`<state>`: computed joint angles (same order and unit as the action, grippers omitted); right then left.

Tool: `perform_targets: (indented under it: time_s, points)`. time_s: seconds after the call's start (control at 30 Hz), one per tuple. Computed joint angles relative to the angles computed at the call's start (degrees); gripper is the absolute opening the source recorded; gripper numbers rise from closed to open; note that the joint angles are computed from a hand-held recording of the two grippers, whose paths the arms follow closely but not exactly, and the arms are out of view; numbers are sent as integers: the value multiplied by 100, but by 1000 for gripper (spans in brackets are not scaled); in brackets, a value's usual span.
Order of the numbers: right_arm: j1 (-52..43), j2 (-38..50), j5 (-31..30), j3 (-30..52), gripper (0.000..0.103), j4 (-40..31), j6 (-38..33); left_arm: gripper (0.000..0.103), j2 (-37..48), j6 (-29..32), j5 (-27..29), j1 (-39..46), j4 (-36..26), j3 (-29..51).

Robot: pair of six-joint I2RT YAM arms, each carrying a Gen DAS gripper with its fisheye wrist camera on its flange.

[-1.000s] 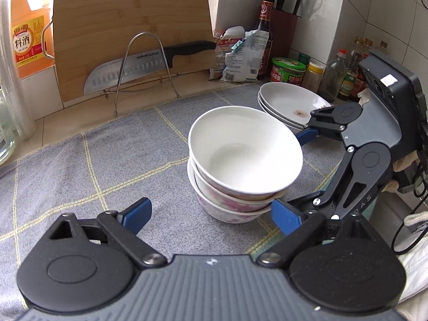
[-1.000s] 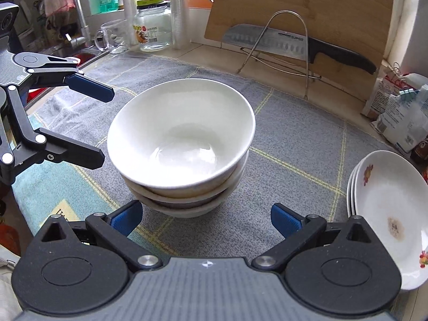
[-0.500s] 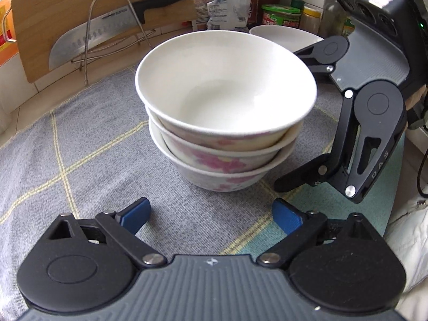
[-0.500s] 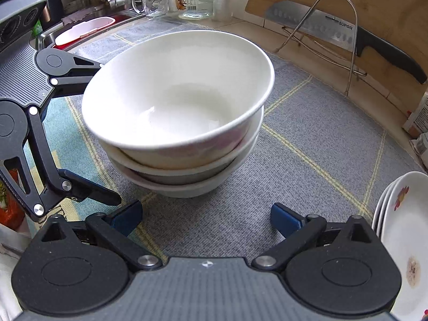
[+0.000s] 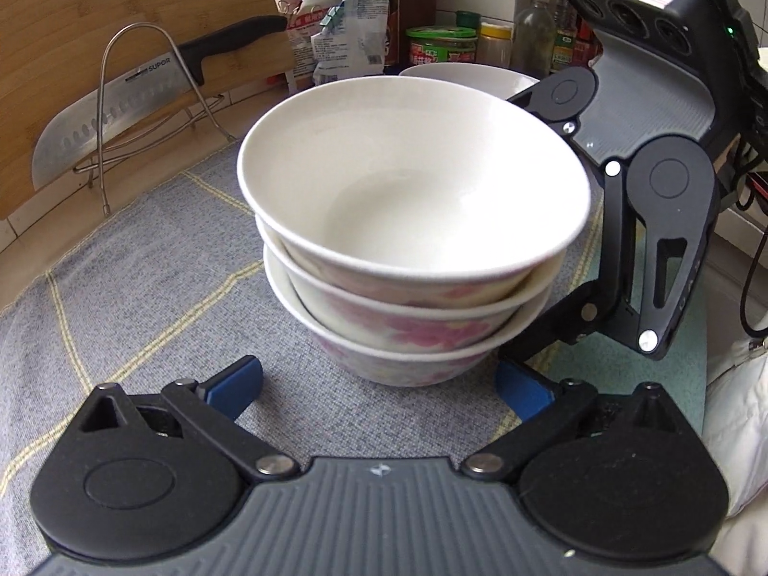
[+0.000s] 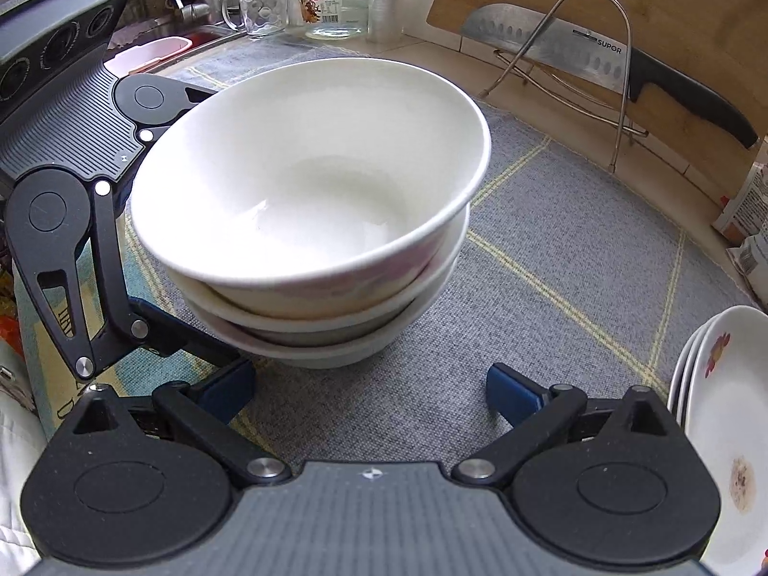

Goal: Organize plates and bowls
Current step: 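Grip the bowl stack with the left gripper while the right gripper grips its other side, then carry the bowl stack with both grippers and lower it onto the plate stack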

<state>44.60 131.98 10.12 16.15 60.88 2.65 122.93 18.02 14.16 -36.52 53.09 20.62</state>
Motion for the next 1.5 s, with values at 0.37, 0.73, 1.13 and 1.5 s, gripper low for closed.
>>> perform_targets:
  time_s: [0.37, 0.73, 1.13, 1.5]
  points:
    - [-139, -446, -409, 46, 103, -381, -1312, 94, -743, 1725, 867, 531, -1506, 406]
    - [-564, -1252, -1121, 263, 97, -1492, -2045, 88, -731, 1959, 1585, 903, -2637, 960]
    - [-646, -1406, -1384, 416, 89, -1982, -2074, 85, -579, 2166, 1844, 956, -2919, 1207]
    - [-632, -1381, -1353, 394, 89, -1918, -2031, 85, -608, 2201, 1781, 915, -2969, 1216]
